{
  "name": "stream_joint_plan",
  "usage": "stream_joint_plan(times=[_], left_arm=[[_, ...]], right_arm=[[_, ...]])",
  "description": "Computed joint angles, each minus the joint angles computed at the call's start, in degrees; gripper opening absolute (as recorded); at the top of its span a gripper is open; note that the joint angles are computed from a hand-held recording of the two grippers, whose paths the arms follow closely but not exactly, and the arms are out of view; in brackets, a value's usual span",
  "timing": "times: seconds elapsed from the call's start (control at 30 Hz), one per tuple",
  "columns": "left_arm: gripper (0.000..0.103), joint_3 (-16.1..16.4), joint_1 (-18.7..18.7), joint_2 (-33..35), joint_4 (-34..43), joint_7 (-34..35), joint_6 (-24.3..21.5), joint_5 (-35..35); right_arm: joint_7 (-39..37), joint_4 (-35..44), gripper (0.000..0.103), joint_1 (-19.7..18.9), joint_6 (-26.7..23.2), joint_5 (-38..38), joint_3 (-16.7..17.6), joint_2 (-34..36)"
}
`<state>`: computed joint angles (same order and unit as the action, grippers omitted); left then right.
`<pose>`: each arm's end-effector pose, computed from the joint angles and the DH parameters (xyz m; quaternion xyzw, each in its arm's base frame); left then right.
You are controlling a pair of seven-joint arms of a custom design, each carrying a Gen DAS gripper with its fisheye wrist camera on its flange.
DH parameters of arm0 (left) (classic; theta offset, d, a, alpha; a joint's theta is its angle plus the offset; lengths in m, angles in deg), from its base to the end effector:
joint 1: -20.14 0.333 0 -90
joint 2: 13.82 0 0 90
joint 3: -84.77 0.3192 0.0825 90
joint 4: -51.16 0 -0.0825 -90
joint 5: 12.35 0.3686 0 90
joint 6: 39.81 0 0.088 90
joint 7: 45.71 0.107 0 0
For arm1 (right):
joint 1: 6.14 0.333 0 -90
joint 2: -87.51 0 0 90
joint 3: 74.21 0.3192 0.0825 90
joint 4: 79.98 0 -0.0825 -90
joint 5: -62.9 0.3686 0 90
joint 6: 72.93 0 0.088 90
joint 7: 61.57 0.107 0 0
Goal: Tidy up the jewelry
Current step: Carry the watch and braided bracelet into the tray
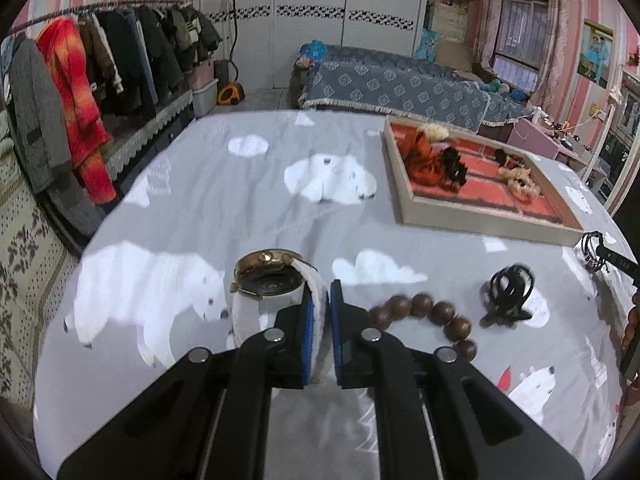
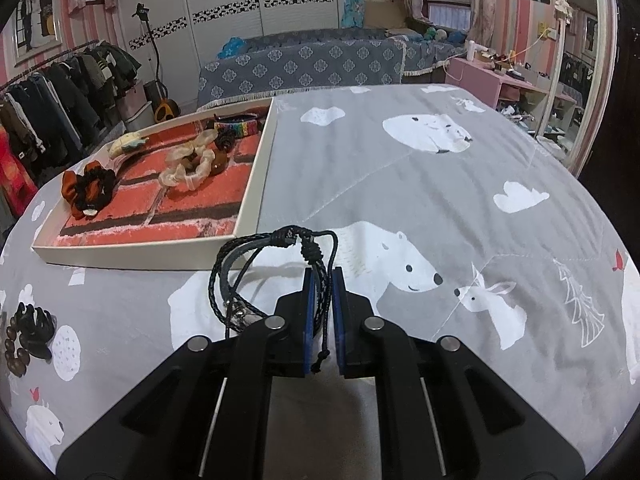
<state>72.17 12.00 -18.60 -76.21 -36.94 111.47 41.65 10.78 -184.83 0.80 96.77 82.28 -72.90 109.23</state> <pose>0.4911 -0.2104 0.4669 -0.7474 0.5419 -0.2487 0.2933 0.6715 0.0729 0.4245 -0.6995 0.6093 -0.2162 0.3045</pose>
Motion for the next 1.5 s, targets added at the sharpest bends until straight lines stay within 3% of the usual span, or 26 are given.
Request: stream_joint_plan(times=[0.27, 0.5, 0.73, 0.97, 1.07, 1.3, 1.5], left_arm=[[0.008, 0.2, -0.8, 3.4, 8.4, 5.9, -0.8, 0.6], [0.008, 2.1, -3.0, 12.5, 20.3, 12.3, 1.8, -1.5], [0.009, 4.1, -4.4, 24.9, 35.1, 23.7, 5.3, -12.0], [0.008, 4.0, -5.2, 37.6, 51.8, 36.9, 2.3, -23.6], [0.009, 3.4, -5.7, 43.6, 59.5, 42.7, -0.3, -28.3], [0.009, 4.7, -7.6, 50.5, 67.8, 50.2, -2.6, -34.7], [0.008, 5.9, -8.4, 51.1, 67.6, 51.4, -1.9, -35.7]], right_arm=[[-0.1, 1.4, 0.009, 0.3, -0.2, 0.3, 0.2, -0.8], [2.6, 8.6, 0.009, 2.5, -3.3, -3.0, -1.3, 1.8], [5.3, 20.8, 0.009, 4.0, -7.7, -5.0, -1.0, 8.1], [8.8, 38.0, 0.009, 5.8, -15.8, -7.3, -1.3, 18.8], [9.5, 41.3, 0.009, 5.9, -16.8, -7.4, -0.7, 21.7], [9.9, 43.9, 0.009, 6.0, -15.5, -8.1, -0.7, 25.1], [10.5, 47.9, 0.009, 5.6, -16.9, -7.7, -0.3, 28.5]])
